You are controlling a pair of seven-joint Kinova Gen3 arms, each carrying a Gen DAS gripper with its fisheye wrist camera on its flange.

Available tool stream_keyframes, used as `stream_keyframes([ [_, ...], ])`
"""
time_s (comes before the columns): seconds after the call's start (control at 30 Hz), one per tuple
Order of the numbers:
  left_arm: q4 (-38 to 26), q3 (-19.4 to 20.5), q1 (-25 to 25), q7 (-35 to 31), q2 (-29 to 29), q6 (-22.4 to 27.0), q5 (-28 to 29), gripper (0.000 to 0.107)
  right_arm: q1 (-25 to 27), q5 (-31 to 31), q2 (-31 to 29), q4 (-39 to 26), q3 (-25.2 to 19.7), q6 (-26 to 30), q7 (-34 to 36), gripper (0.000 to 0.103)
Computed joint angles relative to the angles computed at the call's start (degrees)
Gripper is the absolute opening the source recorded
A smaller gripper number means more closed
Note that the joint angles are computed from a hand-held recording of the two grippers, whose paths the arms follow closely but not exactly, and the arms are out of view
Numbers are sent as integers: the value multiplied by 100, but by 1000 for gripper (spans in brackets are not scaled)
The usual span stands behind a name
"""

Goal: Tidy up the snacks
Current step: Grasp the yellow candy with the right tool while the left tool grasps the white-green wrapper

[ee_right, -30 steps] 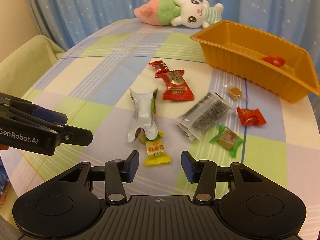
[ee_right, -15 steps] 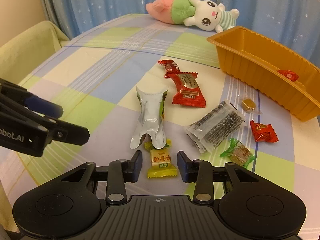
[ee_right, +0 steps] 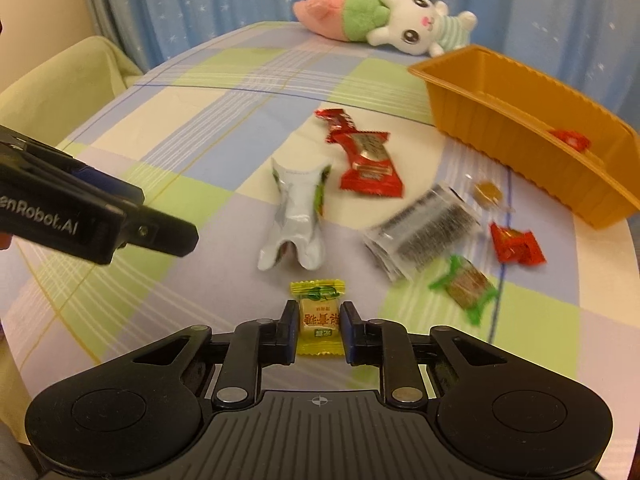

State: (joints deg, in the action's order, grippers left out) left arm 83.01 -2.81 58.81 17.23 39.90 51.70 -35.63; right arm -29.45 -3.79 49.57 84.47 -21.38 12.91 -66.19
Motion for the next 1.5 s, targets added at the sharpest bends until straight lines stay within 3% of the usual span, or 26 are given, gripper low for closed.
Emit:
stream_keyframes([
  [0.47,-311,-210,-200,-125,261,-489,3,69,594,-205,-573,789,40,-585,-690,22],
  [1.1,-1345,-288,-630,-1209,962,-17,531,70,861,92,-841,1148,415,-911,-1667,22],
  [1.27,-1346,-284,-655,-1468,989,-1,588,59,891,152,-839,1123,388,-871,-1765,22],
  [1.43,-977,-372,-605,-1405,823,-385,583,32,914,212,-816,1082,312,-848,-1768,22],
  [1.5,-868,-391,-582,-1387,770,-469,570,27,919,227,-796,1053,280,-837,-1757,22],
])
